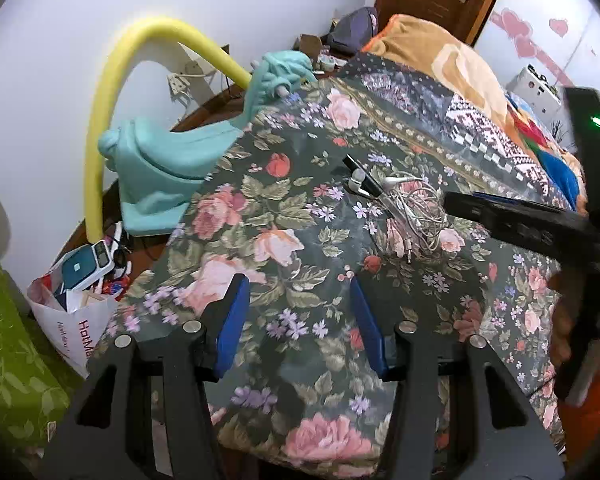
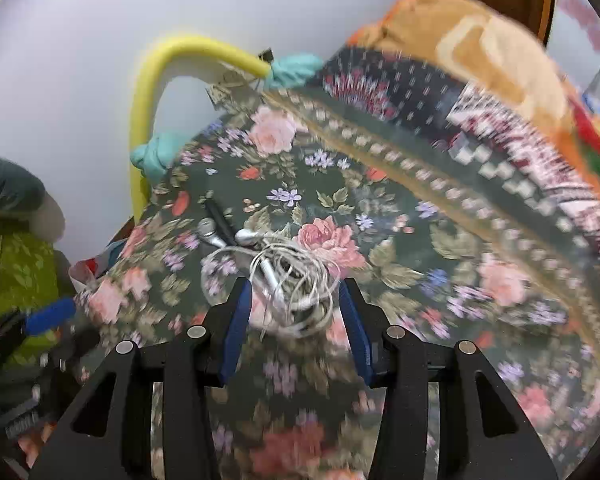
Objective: Collect trash
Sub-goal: 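Move both tools back up to the earphones and pen on the quilt, then grasp the white earphones with the right tool while the left grasps the pen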
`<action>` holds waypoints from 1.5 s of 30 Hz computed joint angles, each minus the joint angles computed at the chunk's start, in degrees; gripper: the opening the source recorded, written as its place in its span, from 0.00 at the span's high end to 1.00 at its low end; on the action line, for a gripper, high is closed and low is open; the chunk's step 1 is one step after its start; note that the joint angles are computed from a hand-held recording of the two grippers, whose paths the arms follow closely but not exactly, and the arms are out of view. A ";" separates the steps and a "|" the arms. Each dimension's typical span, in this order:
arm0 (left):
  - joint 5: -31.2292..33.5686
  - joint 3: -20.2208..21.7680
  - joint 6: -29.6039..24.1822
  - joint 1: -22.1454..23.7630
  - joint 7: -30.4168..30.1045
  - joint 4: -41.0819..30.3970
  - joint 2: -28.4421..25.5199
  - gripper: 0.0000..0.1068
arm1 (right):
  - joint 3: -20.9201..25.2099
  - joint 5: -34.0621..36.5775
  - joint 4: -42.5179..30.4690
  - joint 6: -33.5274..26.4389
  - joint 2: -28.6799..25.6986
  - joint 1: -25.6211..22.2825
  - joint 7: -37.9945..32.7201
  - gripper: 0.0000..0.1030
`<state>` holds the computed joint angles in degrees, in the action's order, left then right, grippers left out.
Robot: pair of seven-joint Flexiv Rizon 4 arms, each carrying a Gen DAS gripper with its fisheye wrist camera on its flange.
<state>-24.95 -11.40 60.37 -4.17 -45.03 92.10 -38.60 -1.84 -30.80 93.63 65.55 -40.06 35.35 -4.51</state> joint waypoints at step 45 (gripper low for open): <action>11.70 2.28 -6.57 -11.67 -6.19 -10.61 -8.62 0.81 | -33.52 -14.69 33.44 14.87 17.71 28.64 28.52 0.93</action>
